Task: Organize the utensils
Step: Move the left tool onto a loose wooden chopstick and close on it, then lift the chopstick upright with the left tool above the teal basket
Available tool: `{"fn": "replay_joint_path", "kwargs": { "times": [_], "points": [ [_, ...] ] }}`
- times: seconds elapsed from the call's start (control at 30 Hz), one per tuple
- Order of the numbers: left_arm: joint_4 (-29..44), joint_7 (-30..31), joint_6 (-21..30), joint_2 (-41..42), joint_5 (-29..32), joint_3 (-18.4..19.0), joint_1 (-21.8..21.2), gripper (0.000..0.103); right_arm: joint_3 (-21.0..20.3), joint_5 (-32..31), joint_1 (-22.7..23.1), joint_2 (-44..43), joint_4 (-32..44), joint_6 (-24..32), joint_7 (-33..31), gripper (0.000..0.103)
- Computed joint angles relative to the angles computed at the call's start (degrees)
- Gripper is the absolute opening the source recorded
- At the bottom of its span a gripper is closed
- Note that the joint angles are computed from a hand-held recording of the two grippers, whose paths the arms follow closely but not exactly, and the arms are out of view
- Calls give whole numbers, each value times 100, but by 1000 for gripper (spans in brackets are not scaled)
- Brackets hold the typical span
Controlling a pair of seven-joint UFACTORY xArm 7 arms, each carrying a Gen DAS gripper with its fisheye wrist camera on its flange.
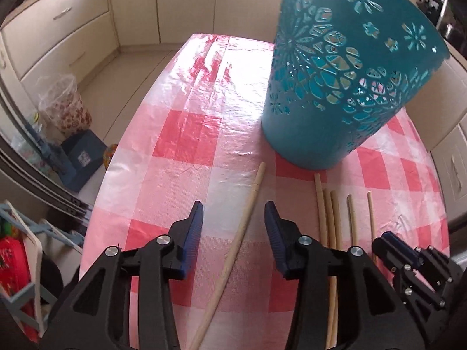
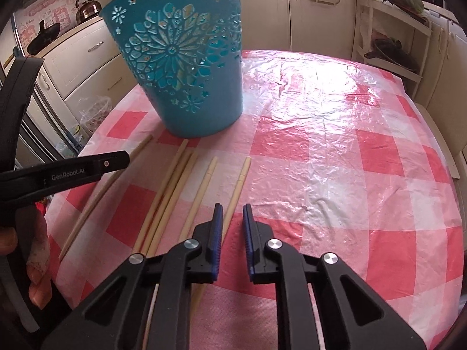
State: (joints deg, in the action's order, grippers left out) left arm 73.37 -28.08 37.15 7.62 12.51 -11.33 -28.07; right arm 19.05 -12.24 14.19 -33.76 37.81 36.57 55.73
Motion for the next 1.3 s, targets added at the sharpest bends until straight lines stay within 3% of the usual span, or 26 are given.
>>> {"fn": "replay_joint_path", "kwargs": {
  "times": [0.13, 0.4, 0.43, 0.5, 0.53, 0.7, 0.8, 0.93, 1.03, 1.1, 1.3],
  "points": [
    [266, 83, 164, 223, 452, 44, -112, 43, -208, 246, 105, -185, -188, -106, -104, 15],
    [398, -3, 170, 342, 797, 116, -244, 42, -143, 152, -36, 124, 73, -87, -300, 15],
    [367, 67, 103, 330, 721, 98, -219, 39, -163, 125, -16, 187, 132, -56, -407, 15],
    [293, 182, 30, 279, 605, 70, -196, 15, -304, 190, 153, 301, 243, -7, -819, 8],
    [279, 215, 27, 264, 584, 56, -203, 12, -343, 221, 212, 343, 300, 31, -994, 8],
    [222, 256, -48, 241, 569, 62, -200, 12, -411, 330, 217, 329, 367, 58, -1359, 9],
    [231, 199, -72, 266, 657, 78, -223, 12, -397, 401, 149, 342, 307, -11, -1312, 19],
    [255, 119, -87, 296, 700, 95, -240, 13, -252, 274, 54, 395, 280, -118, -1169, 22],
    [241, 89, -157, 310, 746, 107, -243, 13, -206, 179, 3, 378, 268, -126, -1098, 19],
    [203, 161, -244, 301, 682, 96, -213, 8, -157, 73, -19, 405, 290, -88, -1082, 9],
    [-4, 511, -454, 138, 52, 7, -60, 5, -303, 225, 84, 293, 128, -281, -1157, 9]
  ]
}}
